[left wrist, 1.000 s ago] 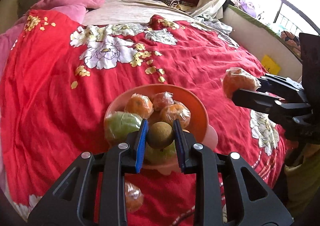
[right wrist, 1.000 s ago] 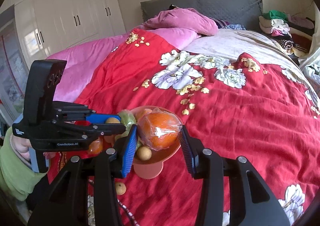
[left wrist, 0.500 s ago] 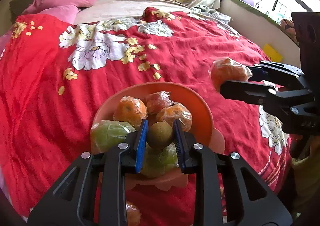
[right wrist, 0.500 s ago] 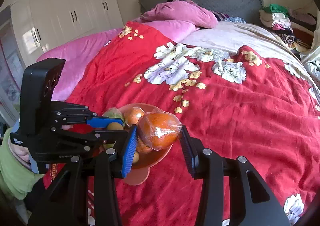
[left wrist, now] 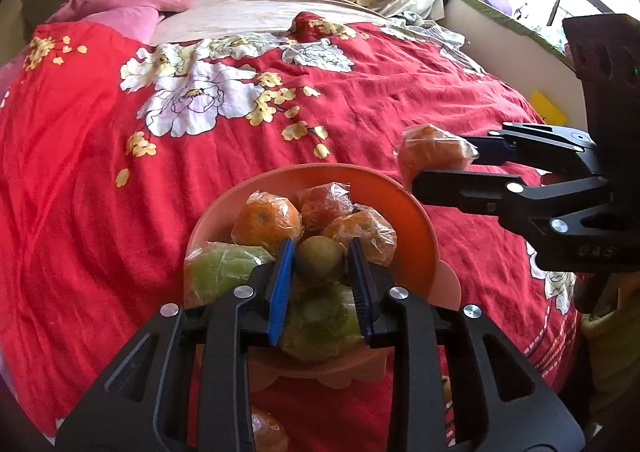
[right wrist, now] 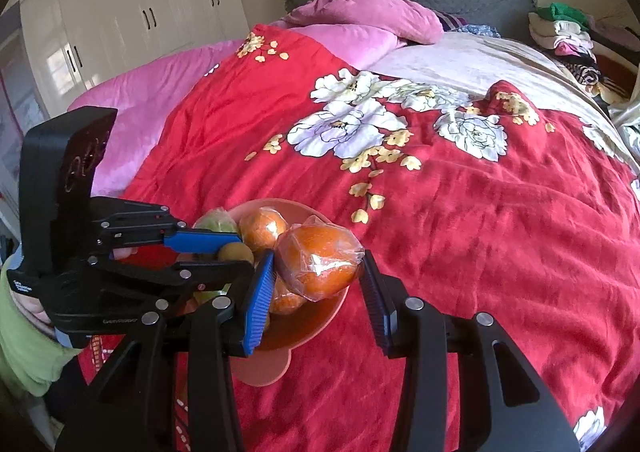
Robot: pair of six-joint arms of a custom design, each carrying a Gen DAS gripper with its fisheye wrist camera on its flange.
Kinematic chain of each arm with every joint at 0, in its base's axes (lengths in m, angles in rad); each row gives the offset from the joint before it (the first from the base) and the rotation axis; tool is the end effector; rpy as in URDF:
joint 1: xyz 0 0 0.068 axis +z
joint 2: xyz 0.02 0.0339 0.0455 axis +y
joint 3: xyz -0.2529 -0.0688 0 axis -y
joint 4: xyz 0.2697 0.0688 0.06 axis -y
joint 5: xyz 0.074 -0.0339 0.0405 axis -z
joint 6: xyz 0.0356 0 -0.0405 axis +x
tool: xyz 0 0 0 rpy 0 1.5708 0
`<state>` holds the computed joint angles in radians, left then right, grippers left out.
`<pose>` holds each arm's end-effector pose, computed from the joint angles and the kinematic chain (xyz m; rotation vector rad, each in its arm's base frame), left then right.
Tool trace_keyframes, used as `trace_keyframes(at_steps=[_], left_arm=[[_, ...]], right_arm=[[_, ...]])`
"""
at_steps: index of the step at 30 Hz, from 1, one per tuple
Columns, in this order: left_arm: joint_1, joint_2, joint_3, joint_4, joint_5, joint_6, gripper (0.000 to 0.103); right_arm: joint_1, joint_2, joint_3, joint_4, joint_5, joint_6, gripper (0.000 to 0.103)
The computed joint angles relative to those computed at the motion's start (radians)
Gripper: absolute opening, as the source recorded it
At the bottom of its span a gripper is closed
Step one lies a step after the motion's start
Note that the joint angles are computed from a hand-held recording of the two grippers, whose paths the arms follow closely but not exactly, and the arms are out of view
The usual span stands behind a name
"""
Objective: Organize fruits
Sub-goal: 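Carry brown fruit in left tool while right tool carries orange to bowl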
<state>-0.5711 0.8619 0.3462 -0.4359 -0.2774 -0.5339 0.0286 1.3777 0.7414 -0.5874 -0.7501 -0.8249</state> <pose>0.1587 -0.0904 0.1365 -0.0644 2.4737 -0.1213 0.2573 0.0316 0.1556 -1.1668 2.1581 0.7218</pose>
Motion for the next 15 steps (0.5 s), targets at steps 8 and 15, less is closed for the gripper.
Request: trace_keyframes(at_steps=[8,15], left_arm=[[0.005,0.006,-0.002,0.012,0.010,0.001,0.021],[0.000,0.009,-0.002,0.016,0.009,-0.005,0.021]], right_arm=[[0.024,0.026,0.002,0.030,0.028,0.011,0.041],[0.049,0.038,-0.009,0.066,0.061,0.016,0.041]])
